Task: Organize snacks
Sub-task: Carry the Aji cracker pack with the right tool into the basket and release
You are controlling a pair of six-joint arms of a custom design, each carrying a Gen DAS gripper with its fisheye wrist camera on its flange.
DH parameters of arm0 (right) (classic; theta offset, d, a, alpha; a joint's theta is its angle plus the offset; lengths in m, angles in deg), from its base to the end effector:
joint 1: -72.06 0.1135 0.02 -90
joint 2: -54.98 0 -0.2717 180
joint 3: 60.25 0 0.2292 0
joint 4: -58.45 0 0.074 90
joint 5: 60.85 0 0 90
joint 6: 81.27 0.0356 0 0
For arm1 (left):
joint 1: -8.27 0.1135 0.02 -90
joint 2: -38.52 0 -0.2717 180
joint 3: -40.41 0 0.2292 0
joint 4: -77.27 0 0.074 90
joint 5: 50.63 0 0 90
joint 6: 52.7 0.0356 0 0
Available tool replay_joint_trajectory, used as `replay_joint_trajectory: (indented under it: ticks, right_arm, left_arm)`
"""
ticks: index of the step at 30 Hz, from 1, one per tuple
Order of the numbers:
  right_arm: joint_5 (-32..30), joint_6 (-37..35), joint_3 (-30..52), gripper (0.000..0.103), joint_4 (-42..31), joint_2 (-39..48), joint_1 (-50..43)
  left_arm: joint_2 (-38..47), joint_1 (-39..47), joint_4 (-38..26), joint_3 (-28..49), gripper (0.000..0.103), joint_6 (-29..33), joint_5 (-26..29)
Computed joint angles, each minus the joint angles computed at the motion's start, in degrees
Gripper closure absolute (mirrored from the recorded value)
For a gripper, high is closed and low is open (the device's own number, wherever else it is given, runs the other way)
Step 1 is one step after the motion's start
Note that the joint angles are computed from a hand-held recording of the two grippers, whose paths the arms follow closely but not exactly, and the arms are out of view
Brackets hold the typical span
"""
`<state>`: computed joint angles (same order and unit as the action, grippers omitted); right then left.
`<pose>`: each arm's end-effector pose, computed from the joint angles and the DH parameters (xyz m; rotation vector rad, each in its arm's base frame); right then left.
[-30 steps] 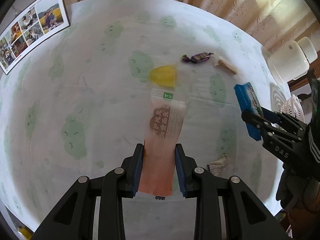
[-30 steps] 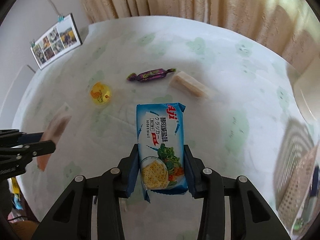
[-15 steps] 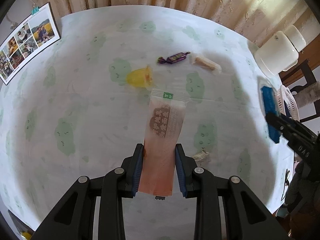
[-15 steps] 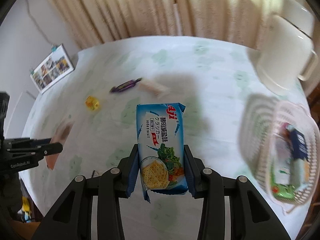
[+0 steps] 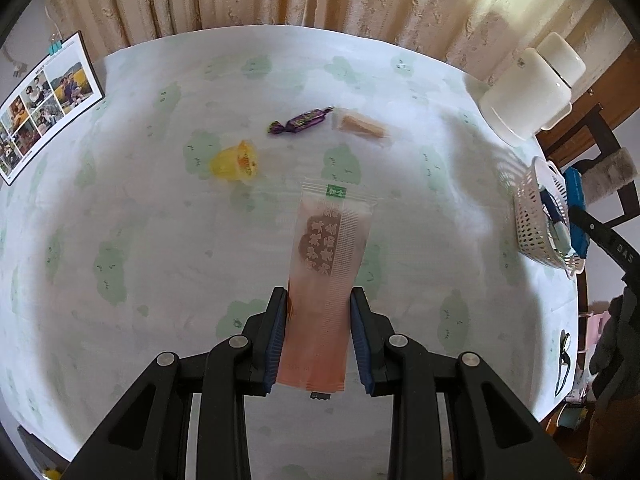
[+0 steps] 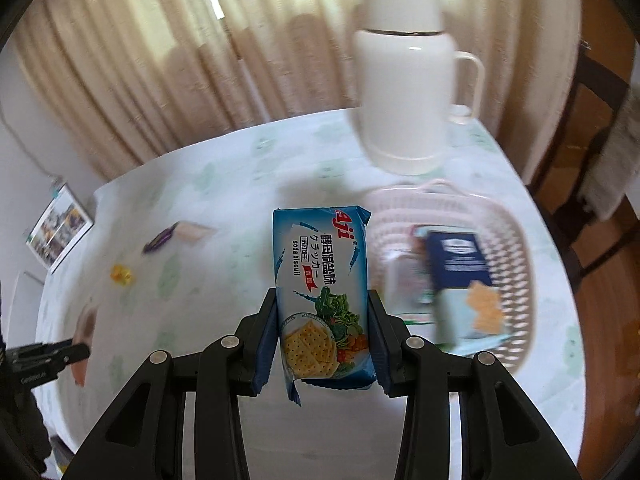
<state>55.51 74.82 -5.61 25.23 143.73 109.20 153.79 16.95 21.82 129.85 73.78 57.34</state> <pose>0.2046 0.1351 0.1589 0.7508 2.4312 0.0298 0.3562 0.0433 0.1527 0.7213 2.7708 -0.3342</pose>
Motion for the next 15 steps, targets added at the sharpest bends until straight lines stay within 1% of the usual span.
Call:
replay_joint_trajectory:
  ticks: [3, 6, 8, 10, 12, 15]
  right_arm:
    - [0.29, 0.22, -2.64, 0.061, -0.32, -1.96, -1.68]
    - [0.08, 0.19, -4.37, 0.060, 0.62, -2.14, -3.29]
    - [-1.11, -0.20, -5.77, 0.055, 2.13, -2.13, -5.09]
    - [-0.81, 0.70, -7.52, 0.045, 3.01, -3.53, -5.35]
    - [-0.52, 1.28, -9.04, 0.042, 3.50, -5.44, -4.97]
    - [-0.49, 2.05, -10.31, 0.042, 2.94, -7.05, -4.44]
  left_arm:
    - [-1.05, -0.24, 0.26, -1.16, 0.075, -0.02, 0.03]
    - [-1.66, -0.45, 0.52, -1.85, 0.075, -0.43, -0.19]
    - [-2.30, -0.61, 0.70, -2.42, 0.075, -0.66, -0.29]
    - [-2.86, -0.78, 0.97, -2.96, 0.075, -0.78, -0.19]
    - [-3.24, -1.29, 1.22, -3.48, 0.075, -1.14, -0.20]
    - [-3.79, -2.56, 1.59, -4.30, 0.075, -1.70, -0.25]
